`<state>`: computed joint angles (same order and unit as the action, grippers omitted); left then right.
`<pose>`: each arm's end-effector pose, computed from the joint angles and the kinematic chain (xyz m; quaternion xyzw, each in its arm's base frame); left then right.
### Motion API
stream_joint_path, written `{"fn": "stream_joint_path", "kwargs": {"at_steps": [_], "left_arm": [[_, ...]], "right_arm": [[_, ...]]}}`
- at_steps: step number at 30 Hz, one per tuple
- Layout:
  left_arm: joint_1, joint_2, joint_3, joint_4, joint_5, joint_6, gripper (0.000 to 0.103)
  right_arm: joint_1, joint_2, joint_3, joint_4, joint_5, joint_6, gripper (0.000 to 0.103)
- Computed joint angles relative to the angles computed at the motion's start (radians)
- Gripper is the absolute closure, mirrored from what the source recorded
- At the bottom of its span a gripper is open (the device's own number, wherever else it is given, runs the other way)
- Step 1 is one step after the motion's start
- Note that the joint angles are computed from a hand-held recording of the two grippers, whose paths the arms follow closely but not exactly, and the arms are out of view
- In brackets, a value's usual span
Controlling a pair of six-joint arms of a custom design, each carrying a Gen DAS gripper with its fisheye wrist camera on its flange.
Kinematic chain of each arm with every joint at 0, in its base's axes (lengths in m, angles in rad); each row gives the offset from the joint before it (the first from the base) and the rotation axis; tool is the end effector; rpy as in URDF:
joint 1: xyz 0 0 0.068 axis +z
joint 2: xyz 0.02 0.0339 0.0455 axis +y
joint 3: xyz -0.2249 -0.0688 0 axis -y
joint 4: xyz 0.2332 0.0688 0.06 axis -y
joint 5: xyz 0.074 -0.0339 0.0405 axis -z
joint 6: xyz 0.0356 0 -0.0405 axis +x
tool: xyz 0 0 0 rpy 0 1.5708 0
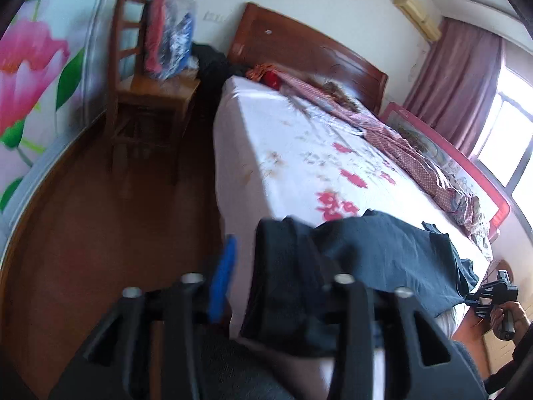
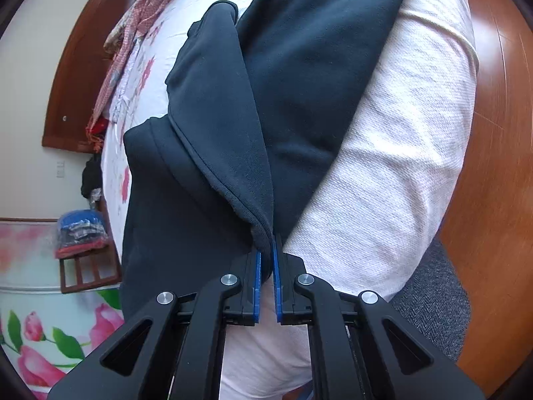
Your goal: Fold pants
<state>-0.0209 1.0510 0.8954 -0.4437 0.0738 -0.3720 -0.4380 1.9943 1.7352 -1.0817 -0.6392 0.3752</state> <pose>0.2383 -0.0076 0.2701 -0.1374 0.8732 -0.1231 0.4512 0.3501 -0.1405 0.2169 0.3399 0.8805 0.3085 0.1187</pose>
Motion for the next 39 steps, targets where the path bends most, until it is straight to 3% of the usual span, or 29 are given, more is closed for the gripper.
{"fn": "stream_joint_path", "kwargs": {"at_steps": [4, 6, 9, 11, 15, 17, 20, 24, 26, 27, 29, 31, 33, 35, 36, 37, 39], "left_arm": [[-0.144, 0.22, 0.179, 0.08, 0.033, 0.026, 0.029], [-0.227, 0.363, 0.268, 0.132, 0.027, 0.072, 0.029], [-0.304, 0.611, 0.465, 0.066, -0.002, 0.097, 0.029], [-0.33, 0.68, 0.505, 0.018, -0.033, 0.104, 0.03], [-0.36, 0.657, 0.405, -0.053, -0.046, 0.133, 0.032], [-0.4, 0.593, 0.331, -0.054, -0.117, 0.191, 0.033], [-0.398, 0.598, 0.387, -0.159, -0.181, 0.195, 0.034], [-0.375, 0.619, 0.514, -0.322, -0.162, 0.107, 0.038], [-0.356, 0.531, 0.473, -0.254, -0.107, 0.065, 0.028], [-0.349, 0.49, 0.456, -0.198, -0.098, 0.06, 0.016], [-0.34, 0.499, 0.47, -0.086, -0.113, 0.084, 0.009], [-0.329, 0.604, 0.55, -0.054, -0.116, 0.098, 0.009], [-0.309, 0.784, 0.689, -0.123, -0.136, 0.102, 0.009], [-0.286, 0.912, 0.772, -0.23, -0.154, 0.1, 0.018], [-0.267, 0.906, 0.738, -0.222, -0.116, 0.092, 0.018], [-0.27, 0.851, 0.66, -0.158, -0.123, 0.106, 0.018], [-0.29, 0.824, 0.631, -0.153, -0.157, 0.124, 0.017]], "right_arm": [[0.008, 0.049, 0.066, -0.037, 0.02, -0.004, 0.098], [0.018, 0.044, 0.046, -0.024, 0.047, -0.009, 0.098], [0.023, 0.041, 0.041, -0.017, 0.062, -0.015, 0.098], [0.009, 0.05, 0.046, -0.021, 0.045, -0.016, 0.098], [-0.005, 0.065, 0.044, -0.02, 0.018, -0.008, 0.098], [0.002, 0.085, 0.08, -0.046, 0.027, -0.029, 0.098], [0.003, 0.108, 0.125, -0.081, 0.026, -0.048, 0.098], [-0.002, 0.109, 0.124, -0.089, 0.011, -0.049, 0.098], [0.005, 0.111, 0.127, -0.091, 0.017, -0.068, 0.098], [0.006, 0.112, 0.132, -0.093, 0.017, -0.071, 0.098], [0.002, 0.102, 0.111, -0.076, 0.008, -0.061, 0.098], [0.003, 0.093, 0.095, -0.064, 0.008, -0.066, 0.098], [-0.001, 0.088, 0.091, -0.067, 0.002, -0.059, 0.098], [-0.001, 0.073, 0.127, -0.122, 0.041, -0.07, 0.086], [0.003, 0.049, 0.145, -0.143, 0.081, -0.088, 0.086], [0.017, 0.018, 0.168, -0.155, 0.149, -0.102, 0.086], [0.066, -0.017, 0.241, -0.146, 0.257, -0.141, 0.085]]}}
